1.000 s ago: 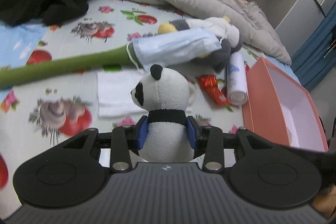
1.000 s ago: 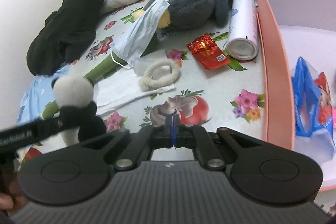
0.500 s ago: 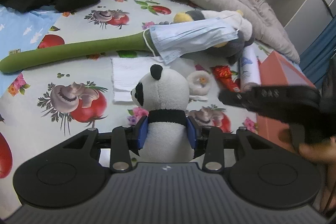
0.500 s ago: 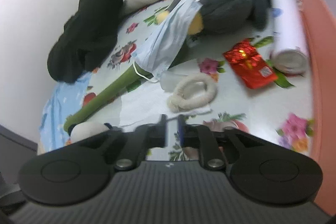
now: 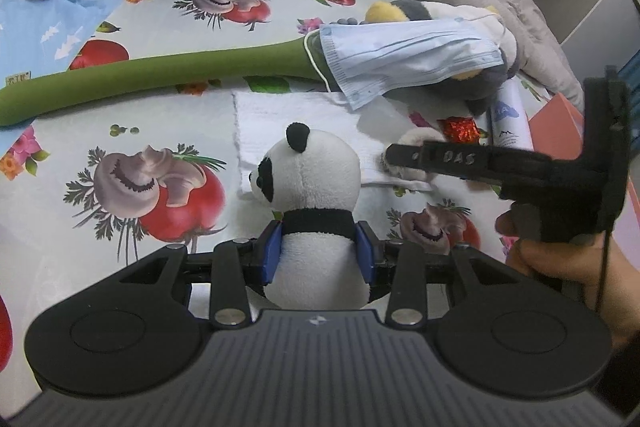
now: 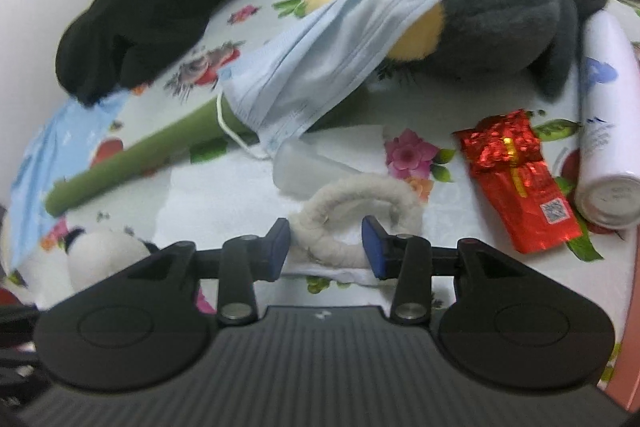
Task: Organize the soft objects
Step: 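Grasp the beige fuzzy ring with the right tool while the left lifts the panda, then carry the panda plush and beige ring over the pink box with both tools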
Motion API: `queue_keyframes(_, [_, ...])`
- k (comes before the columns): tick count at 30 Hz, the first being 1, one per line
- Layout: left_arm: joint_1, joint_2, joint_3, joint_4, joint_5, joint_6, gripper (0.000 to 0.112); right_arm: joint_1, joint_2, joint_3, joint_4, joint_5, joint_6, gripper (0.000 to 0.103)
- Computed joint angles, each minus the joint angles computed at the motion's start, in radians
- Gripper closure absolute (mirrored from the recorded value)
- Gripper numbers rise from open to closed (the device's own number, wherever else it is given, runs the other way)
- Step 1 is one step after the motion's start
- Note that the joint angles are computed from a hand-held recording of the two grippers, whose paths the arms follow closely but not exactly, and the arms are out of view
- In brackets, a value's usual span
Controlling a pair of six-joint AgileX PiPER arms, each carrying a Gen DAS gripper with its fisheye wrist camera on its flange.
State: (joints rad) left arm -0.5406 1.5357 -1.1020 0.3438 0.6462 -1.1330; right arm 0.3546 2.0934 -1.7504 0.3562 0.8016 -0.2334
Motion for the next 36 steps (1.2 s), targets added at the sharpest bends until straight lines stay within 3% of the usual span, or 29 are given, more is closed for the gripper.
queue_keyframes(2, [0.001, 0.000, 0.005, 0.002, -0.007, -0.007, 0.068, 0.014, -0.003, 0.004, -0.017, -0.007, -0.024, 0.064])
queue_keyframes(3, [0.003, -0.001, 0.006, 0.001, -0.010, -0.009, 0.068, 0.019, 0.000, -0.001, -0.019, 0.002, -0.039, 0.074])
queue_keyframes(4, [0.002, -0.001, 0.007, 0.002, -0.012, -0.013, 0.068, 0.023, 0.003, -0.008, -0.018, 0.014, -0.047, 0.077])
queue_keyframes(15, [-0.054, -0.056, -0.002, 0.052, 0.040, -0.075, 0.068, -0.046, -0.134, 0.064, 0.131, 0.087, -0.024, 0.079])
queue_keyframes(21, [-0.116, -0.085, -0.022, 0.084, 0.086, -0.117, 0.068, -0.072, -0.260, 0.171, 0.120, 0.098, -0.008, 0.079])
queue_keyframes(36, [-0.362, -0.150, -0.113, 0.184, 0.298, -0.230, 0.068, -0.077, -0.644, 0.496, 0.030, 0.057, 0.068, 0.079])
